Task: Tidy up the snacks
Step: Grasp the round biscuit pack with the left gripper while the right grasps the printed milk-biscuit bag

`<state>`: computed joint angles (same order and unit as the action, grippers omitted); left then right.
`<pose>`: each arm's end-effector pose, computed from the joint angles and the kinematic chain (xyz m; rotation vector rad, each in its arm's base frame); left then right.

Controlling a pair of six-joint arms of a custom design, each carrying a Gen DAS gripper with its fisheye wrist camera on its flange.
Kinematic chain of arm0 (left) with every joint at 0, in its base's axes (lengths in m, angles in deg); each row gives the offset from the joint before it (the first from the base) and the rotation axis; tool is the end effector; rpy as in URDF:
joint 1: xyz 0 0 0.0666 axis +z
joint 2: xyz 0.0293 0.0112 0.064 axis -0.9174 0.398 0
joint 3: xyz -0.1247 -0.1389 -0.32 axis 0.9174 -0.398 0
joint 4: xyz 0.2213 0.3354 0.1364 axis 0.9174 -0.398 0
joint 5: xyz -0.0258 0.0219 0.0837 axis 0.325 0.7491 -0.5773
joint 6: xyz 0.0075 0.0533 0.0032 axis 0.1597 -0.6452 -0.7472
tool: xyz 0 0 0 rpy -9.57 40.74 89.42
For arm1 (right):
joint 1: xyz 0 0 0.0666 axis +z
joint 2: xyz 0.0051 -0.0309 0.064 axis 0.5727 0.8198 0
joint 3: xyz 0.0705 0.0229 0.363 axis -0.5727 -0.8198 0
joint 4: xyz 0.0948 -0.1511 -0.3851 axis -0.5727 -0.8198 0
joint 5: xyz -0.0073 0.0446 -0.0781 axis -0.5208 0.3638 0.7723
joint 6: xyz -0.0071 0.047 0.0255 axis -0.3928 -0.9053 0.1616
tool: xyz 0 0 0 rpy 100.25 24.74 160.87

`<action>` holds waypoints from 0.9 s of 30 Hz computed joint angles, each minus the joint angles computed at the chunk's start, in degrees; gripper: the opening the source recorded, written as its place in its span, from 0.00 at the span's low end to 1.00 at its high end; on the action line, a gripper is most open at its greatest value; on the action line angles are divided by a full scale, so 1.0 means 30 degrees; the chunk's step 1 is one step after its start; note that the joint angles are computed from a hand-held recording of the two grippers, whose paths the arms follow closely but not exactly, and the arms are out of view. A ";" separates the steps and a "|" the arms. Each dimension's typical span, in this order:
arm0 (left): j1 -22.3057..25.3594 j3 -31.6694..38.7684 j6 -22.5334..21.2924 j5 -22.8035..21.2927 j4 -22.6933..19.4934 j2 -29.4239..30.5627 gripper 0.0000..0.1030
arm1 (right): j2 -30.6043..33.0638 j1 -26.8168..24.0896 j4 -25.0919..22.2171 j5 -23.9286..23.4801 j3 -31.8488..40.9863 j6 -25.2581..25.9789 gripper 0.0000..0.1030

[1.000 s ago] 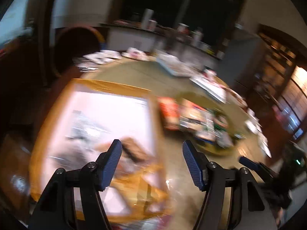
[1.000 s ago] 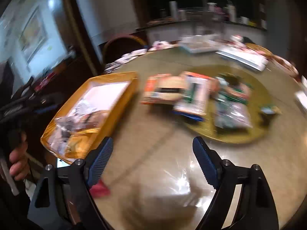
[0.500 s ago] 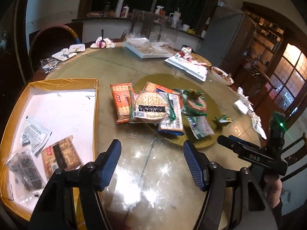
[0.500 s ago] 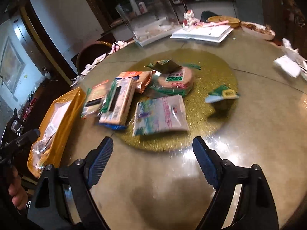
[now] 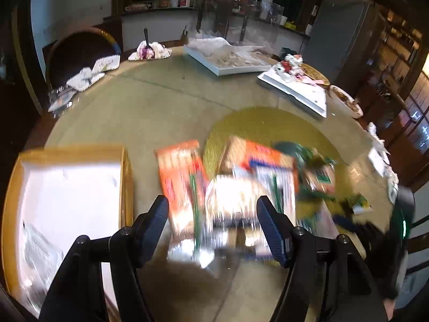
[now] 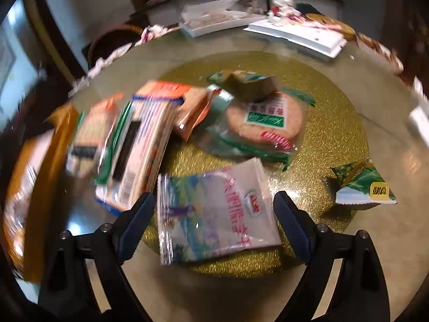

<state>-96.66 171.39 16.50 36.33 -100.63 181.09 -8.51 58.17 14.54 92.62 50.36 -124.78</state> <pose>0.5836 -0.3480 0.4251 0.8013 2.4453 -0.4659 0.4350 0.1747 0.3381 0.6511 2.5644 -0.0158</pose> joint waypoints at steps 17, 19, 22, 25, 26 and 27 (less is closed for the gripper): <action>-0.0100 -0.2412 -0.5479 0.2048 -0.4613 -0.1225 0.66 | -0.2439 0.2594 -0.1804 0.1295 -0.1872 -0.0251 0.77; -0.0046 -0.3910 -0.6429 0.2397 -0.4731 -0.2205 0.66 | -0.2595 0.3088 -0.1951 0.1477 -0.1975 -0.0655 0.78; 0.0138 -0.6890 -0.6951 0.2125 -0.3945 -0.4490 0.66 | -0.2797 0.3917 -0.2356 0.1799 -0.2075 -0.1434 0.78; 0.0647 -0.7598 -0.7039 0.4124 -0.4611 -0.5433 0.66 | -0.3059 0.4720 -0.2610 0.2154 -0.2263 -0.2352 0.78; 0.0674 -0.7495 -0.6710 0.4205 -0.4224 -0.5462 0.66 | -0.3168 0.4986 -0.2649 0.2229 -0.2331 -0.2701 0.78; 0.0649 -0.7364 -0.6278 0.4244 -0.3667 -0.5452 0.67 | -0.3294 0.5168 -0.2598 0.2252 -0.2433 -0.2963 0.78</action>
<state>-94.71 149.30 -2.34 49.06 -111.64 164.73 -18.39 73.68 6.74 99.38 43.06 -133.67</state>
